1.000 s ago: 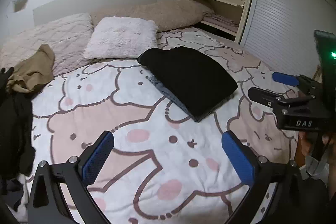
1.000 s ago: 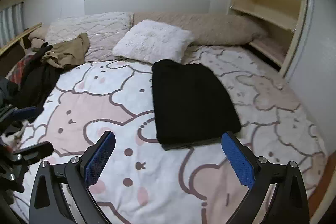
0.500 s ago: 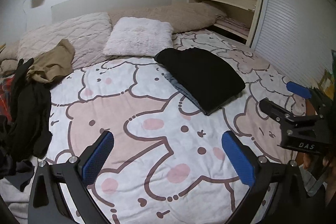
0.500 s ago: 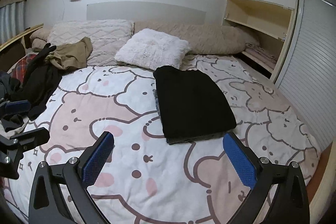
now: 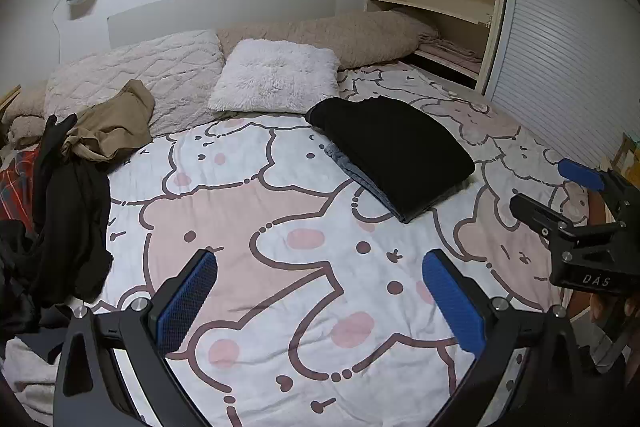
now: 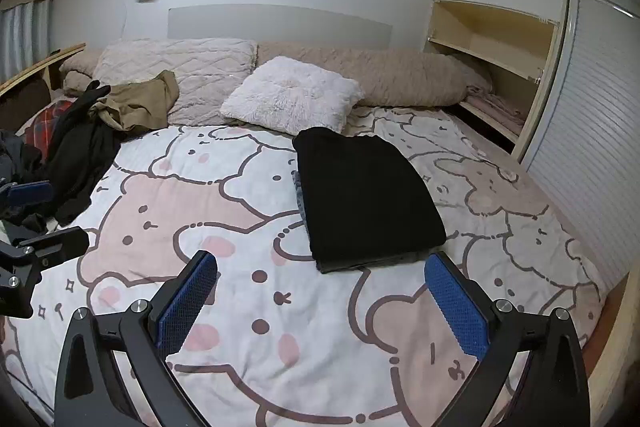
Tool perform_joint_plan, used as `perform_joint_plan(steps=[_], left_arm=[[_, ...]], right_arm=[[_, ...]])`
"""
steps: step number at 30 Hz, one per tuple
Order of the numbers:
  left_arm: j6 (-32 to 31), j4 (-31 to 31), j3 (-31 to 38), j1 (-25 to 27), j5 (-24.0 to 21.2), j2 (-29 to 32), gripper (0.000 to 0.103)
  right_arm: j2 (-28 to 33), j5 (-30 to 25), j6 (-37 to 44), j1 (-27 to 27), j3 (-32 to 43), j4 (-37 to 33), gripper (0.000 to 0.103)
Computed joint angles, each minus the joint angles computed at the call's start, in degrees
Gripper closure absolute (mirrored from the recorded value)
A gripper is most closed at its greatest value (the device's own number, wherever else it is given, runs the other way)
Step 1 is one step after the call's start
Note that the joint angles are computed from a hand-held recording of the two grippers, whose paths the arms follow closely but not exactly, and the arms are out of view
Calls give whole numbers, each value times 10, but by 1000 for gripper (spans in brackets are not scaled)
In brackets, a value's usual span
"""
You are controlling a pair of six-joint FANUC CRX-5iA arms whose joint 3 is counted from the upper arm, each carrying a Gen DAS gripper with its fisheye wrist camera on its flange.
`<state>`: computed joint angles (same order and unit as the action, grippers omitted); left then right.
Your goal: Fold clothes
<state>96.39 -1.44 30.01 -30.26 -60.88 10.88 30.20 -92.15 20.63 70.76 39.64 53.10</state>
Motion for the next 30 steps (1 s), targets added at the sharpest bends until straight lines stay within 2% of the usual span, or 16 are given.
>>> perform_joint_plan(steps=[19,30], left_arm=[[18,-26,8,-9,-13,-2,0],[19,-33,4,-12,-4,-7,0]], right_arm=[[0,-12,9,5,1,3,0],[3,-17,14,6,6,-1,0]])
